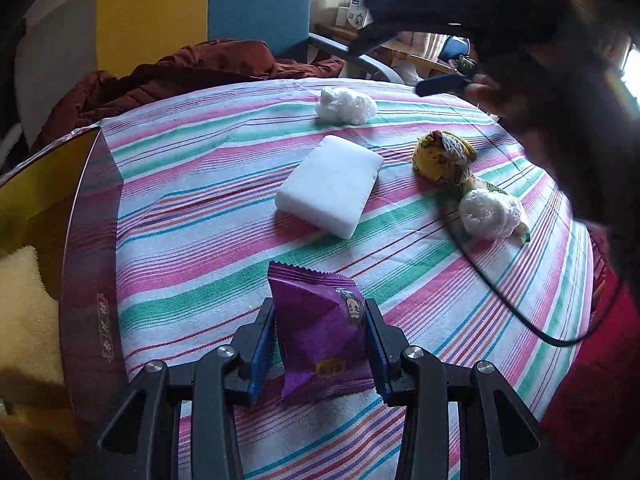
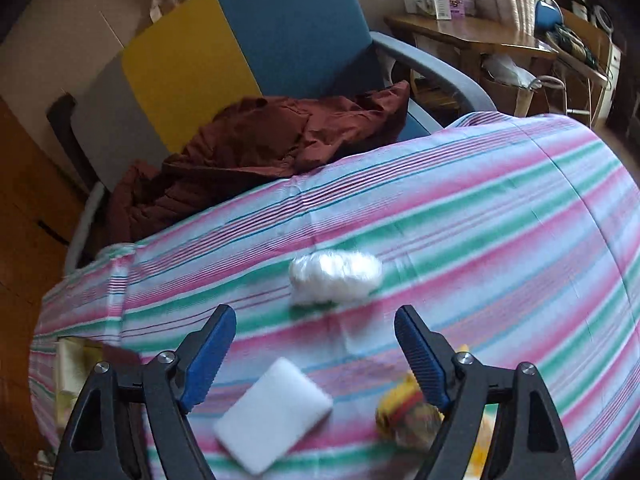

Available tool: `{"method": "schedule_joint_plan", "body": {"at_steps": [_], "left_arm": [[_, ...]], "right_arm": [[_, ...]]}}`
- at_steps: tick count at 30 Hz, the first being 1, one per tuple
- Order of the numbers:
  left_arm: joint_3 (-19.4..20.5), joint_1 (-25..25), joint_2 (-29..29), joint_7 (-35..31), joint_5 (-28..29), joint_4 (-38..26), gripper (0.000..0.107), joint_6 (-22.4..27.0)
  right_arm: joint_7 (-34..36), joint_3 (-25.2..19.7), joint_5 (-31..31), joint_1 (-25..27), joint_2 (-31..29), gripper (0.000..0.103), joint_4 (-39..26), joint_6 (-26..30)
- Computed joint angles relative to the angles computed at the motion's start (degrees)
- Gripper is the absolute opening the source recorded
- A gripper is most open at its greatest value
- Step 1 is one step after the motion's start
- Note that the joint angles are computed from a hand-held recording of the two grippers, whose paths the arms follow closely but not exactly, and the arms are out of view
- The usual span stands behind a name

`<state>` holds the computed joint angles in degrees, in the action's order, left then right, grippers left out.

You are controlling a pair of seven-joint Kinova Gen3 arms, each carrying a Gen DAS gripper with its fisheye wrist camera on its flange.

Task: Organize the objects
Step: 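Grasp the purple packet with the left tool while the right tool grasps the plastic-wrapped bundle, then carry the purple packet and wrapped bundle into the gold tray and release both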

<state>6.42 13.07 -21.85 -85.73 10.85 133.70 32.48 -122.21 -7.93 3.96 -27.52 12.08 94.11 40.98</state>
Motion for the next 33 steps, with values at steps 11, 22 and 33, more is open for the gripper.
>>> {"method": "schedule_joint_plan", "body": {"at_steps": [11,22,33], "left_arm": [[-1.6,1.0,0.0,-2.3,1.6,0.7,0.042,-1.0],[-0.4,0.3,-0.4,-1.6,0.8,0.7,0.042,-1.1],[5.8,-2.4,-10.2,5.6,-3.8,-3.4,0.042,8.5]], "right_arm": [[0.7,1.7,3.9,-3.2,9.6,0.062,-8.2,5.2],[5.0,-3.4,-6.8,0.0,-12.5,0.062,11.4,-4.3],[0.2,-4.3,-13.5,2.0,-25.3,0.062,26.9,-10.0]]}}
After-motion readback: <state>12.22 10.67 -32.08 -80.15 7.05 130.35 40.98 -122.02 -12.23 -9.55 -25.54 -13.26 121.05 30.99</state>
